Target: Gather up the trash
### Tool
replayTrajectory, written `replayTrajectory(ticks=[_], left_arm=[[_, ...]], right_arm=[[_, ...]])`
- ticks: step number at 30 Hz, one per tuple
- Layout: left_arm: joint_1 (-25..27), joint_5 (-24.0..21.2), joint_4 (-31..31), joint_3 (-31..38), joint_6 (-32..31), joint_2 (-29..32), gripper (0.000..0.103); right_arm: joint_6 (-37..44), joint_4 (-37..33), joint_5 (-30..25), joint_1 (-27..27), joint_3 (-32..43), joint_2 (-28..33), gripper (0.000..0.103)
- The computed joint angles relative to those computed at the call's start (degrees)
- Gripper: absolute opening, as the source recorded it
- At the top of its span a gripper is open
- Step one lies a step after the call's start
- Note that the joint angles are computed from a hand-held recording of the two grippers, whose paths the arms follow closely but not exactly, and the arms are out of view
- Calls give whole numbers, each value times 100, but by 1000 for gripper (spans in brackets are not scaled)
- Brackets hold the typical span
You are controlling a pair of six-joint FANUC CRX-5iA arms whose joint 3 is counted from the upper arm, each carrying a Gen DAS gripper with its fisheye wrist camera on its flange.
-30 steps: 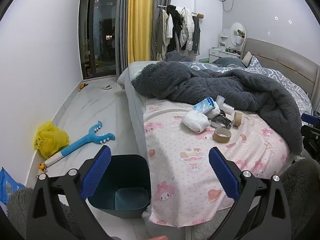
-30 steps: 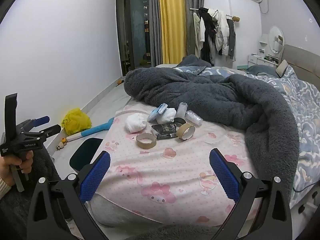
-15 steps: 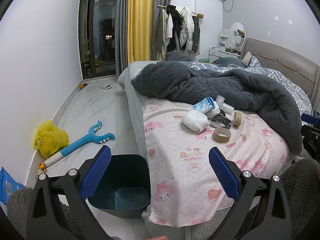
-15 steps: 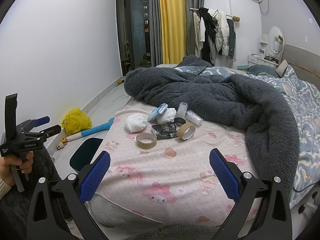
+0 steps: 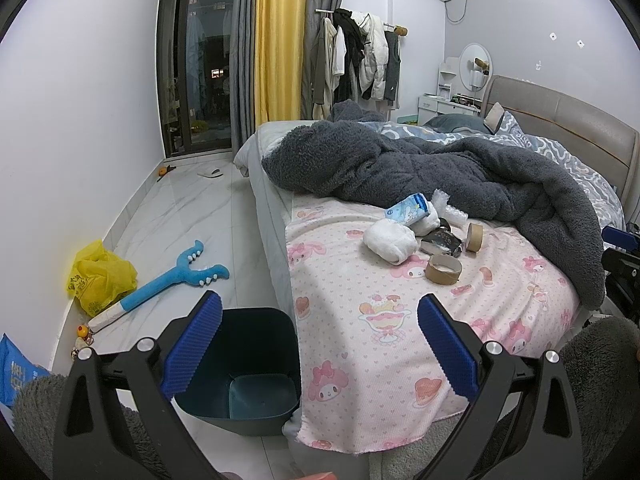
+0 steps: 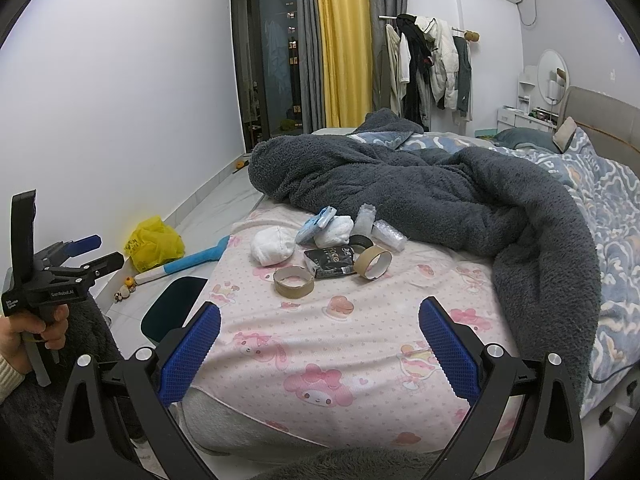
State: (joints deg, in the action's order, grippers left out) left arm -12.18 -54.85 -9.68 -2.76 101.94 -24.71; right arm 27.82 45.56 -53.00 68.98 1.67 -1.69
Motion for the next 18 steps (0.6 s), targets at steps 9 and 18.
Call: replayTrajectory(ticks=[9,18], left_arm=[[-2,-5,-4,4,4,3,100],[-17,-6,-20,-30,13,-22,100]], right_arm=[[46,-65,-40,10,79,31,100],[34,-74,-25,8,82,35,100]])
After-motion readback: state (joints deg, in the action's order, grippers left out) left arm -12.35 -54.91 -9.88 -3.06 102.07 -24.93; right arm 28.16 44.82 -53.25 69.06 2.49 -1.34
